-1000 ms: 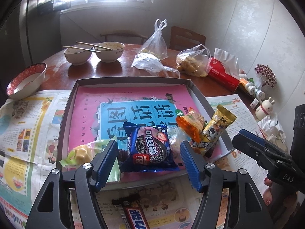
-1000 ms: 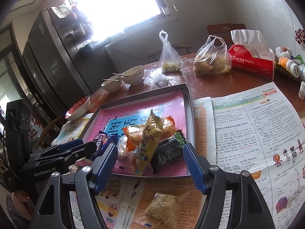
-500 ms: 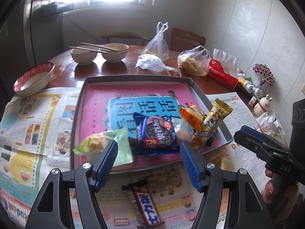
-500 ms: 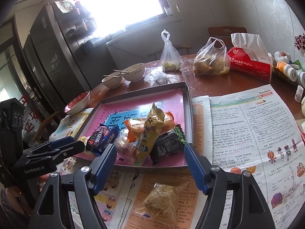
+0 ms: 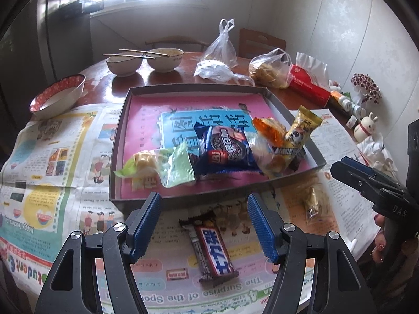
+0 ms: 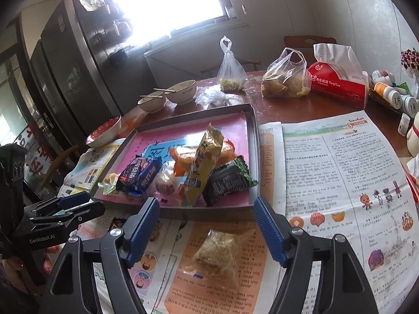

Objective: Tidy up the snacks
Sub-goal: 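Withdraw both tools from the tray toward the chocolate bar and clear snack bag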

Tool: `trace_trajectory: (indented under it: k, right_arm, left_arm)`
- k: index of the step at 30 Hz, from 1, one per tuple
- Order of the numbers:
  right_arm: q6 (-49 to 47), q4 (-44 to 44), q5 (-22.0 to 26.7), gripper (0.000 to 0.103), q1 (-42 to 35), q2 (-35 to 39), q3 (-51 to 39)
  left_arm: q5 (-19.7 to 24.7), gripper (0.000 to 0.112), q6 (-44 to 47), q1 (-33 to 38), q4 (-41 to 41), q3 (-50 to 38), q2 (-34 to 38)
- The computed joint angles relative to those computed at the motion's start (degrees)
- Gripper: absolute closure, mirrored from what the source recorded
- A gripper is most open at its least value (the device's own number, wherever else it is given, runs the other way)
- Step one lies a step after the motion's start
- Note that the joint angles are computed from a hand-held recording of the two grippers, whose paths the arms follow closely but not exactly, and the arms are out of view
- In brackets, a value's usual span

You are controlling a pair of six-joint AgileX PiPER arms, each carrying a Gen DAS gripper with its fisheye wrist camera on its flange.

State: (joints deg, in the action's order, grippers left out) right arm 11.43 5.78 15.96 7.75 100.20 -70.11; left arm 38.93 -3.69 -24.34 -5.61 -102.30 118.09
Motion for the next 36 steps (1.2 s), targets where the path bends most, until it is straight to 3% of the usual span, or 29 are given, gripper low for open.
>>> trace_trajectory:
  k: [14,28,36]
  right_arm:
    - [23.64,-22.42,2.39,0.029,3.81,2.27,1.24]
    - [24.62,-22.61,4.74,0.029,4.17,5.02,-0.07]
    - [35.19,-33.12,5.21,0.032,6.01,6.46,0.18]
  left_arm:
    - [0.24,0.043,-2.24,-1.24,1.86,3.13,0.20]
    - [0.43,0.043,-2.67,-1.63,1.25,4.93,1.13]
    - [-0.63,0.043,-5.39,-2.64,3.49,5.58,1.75]
